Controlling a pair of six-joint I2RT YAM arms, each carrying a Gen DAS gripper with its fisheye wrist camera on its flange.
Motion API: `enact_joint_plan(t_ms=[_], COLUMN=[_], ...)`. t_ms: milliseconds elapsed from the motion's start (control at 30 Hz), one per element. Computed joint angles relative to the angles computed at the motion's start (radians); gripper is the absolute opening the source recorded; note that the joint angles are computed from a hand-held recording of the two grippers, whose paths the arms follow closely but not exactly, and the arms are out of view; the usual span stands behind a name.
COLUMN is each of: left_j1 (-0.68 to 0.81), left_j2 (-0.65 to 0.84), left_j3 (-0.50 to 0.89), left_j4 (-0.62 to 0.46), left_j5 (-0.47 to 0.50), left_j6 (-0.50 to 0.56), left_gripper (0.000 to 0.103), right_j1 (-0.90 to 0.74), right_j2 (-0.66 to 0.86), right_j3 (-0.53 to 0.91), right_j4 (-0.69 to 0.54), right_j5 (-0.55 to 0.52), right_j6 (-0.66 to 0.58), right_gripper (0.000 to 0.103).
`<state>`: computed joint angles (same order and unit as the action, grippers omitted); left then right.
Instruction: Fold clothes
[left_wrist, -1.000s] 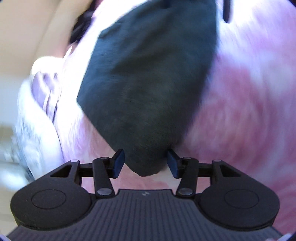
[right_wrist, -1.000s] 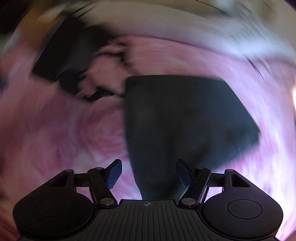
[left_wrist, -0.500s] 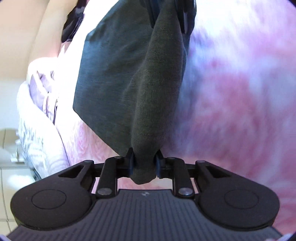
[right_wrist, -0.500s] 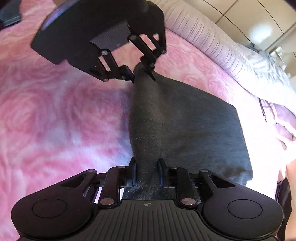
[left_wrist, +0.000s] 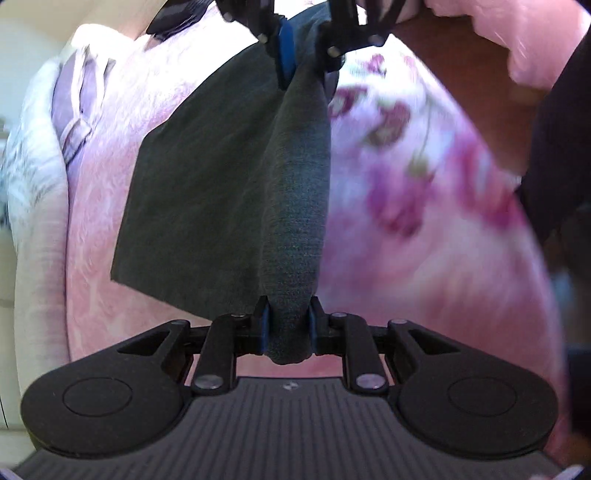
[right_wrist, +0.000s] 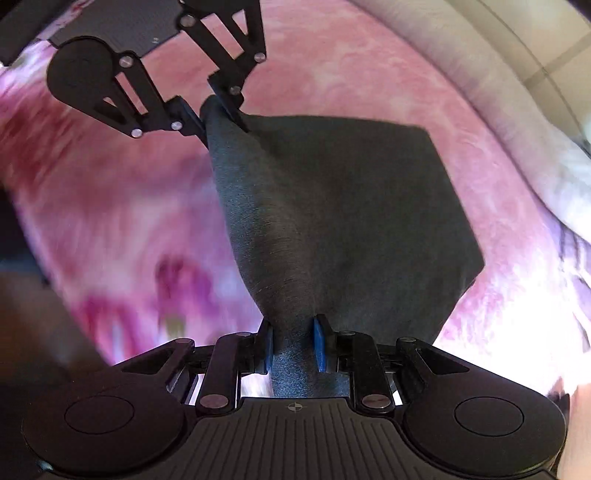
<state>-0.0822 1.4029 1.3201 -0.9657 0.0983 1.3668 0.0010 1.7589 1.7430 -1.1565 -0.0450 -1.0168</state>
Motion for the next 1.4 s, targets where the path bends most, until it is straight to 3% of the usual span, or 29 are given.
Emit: enact_joint_plan(t_ms=[133, 267, 767, 1133, 1400], left_j1=[-0.174, -0.210, -0.136, -0.137, -0.174], left_j2=[-0.040, -0.043, -0.211, -0.371, -0.508], left_j3=[-0.051, -0.075, -0.351, -0.584, -0.802], left_j4=[0.016, 0.043, 0.305, 0.538, 0.771], left_j5=[-0.153, -0.218, -0.095, -0.080, -0.121], left_j6=[-0.210, -0.258, -0.205, -0.193, -0.200], left_gripper=[0.016, 0.016, 0.016, 0.016, 0.017], right_j1=[-0.123, -0.163, -0.183, -0.162, -0.174], right_j2=[0.006, 0.009, -0.157, -0.253, -0.375], right_j3=[-0.012, -0.049, -0.387, -0.568, -0.810], right_j4=[-0.018, 0.004, 0.305, 0.500, 0.770], right_j5=[-0.105, -0.160, -0.185, -0.153, -0.170], right_j6=[-0.233, -0.334, -0.309, -0.329, -0.340], right_gripper=[0.021, 0.021, 0.021, 0.021, 0.021])
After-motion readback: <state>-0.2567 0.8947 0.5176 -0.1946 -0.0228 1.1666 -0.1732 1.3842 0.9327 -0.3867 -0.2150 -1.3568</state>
